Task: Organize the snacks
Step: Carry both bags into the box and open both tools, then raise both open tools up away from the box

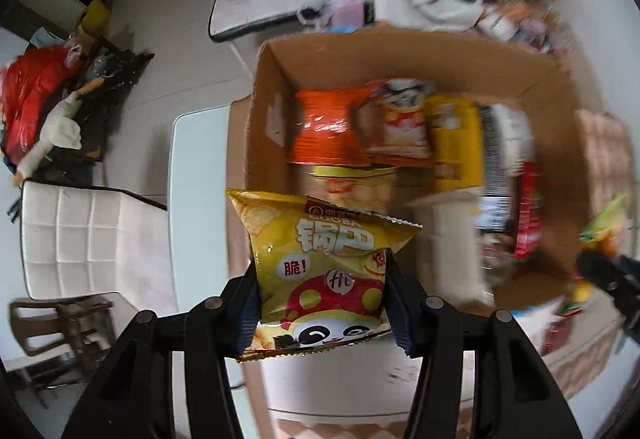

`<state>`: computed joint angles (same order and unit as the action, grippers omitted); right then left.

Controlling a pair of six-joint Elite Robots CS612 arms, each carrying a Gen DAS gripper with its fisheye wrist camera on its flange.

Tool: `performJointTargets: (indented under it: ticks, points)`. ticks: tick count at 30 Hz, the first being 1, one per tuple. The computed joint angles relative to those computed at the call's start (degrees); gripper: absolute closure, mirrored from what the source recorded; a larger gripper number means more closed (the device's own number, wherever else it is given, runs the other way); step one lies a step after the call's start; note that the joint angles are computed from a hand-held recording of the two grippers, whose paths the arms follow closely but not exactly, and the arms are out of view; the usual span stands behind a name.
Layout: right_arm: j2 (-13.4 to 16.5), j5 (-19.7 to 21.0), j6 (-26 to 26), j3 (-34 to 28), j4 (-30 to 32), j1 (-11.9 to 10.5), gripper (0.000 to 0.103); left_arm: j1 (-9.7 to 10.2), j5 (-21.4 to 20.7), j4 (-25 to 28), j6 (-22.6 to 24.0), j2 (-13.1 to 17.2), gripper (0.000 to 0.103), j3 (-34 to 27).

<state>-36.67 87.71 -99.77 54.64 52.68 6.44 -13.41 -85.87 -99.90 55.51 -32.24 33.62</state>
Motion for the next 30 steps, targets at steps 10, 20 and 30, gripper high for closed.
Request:
performJointTargets:
  ticks: [10, 20, 30]
  points:
    - [6.16, -5.84, 0.59, -3.77, 2.85, -2.62, 0.052, -1.04, 7.14, -0.13, 0.64, 4.05, 0.052, -2.0]
    - [9.39, -10.42, -3.34, -6.03, 5.27, -4.02, 0.037, -1.27, 8.72, 6.52, -0.99, 6.84, 0.044, -6.45]
    - [11.1, -8.03, -6.39, -10.06, 11.05, -3.21, 0.011, -0.9, 3.91, 6.14, -1.76, 5.36, 0.012, -5.02]
